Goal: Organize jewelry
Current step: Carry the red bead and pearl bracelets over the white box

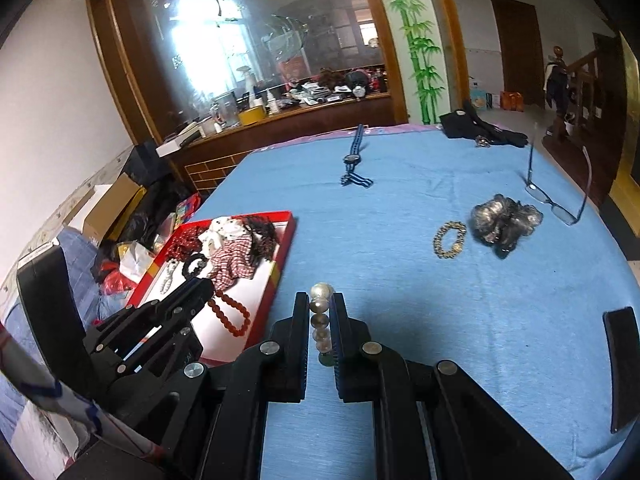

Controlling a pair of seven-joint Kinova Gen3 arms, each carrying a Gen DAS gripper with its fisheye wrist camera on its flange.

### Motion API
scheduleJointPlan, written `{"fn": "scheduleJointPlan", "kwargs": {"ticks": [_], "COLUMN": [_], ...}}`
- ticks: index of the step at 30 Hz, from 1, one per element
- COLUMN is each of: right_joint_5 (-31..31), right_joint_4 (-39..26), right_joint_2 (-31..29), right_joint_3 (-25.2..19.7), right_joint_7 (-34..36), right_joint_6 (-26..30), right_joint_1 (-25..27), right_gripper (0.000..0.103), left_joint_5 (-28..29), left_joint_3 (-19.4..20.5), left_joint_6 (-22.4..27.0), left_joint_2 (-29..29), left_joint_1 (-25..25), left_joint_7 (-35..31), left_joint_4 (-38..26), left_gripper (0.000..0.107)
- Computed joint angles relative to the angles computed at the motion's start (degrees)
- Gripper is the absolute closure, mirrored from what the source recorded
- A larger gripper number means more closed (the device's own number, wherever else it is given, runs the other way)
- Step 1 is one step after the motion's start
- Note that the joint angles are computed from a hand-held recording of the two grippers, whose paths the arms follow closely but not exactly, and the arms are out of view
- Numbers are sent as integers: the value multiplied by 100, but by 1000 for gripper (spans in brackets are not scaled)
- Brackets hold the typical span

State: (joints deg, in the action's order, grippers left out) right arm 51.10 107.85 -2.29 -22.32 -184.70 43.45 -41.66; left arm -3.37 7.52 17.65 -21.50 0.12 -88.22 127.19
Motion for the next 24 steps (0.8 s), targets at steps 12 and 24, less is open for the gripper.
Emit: {"fn": "scheduleJointPlan", "kwargs": {"ticks": [12,24], "right_joint_5": [-297,-1677], "right_joint_4": [-668,-1601], "right_joint_2": [445,1241], "right_joint_3": [264,793], "right_joint_7": [885,2645], "right_joint_6": [-240,-766], "right_joint_1": [-228,-343], "right_gripper": [92,92], "left_joint_5": [236,1353], "left_joint_3": [-959,-2500], "left_joint_6": [52,410], "left_joint_2": [34,588], "left_joint_1": [60,377], "left_joint_7": [-521,-2093], "left_joint_4": [-129,-689], "left_gripper": [100,100]}}
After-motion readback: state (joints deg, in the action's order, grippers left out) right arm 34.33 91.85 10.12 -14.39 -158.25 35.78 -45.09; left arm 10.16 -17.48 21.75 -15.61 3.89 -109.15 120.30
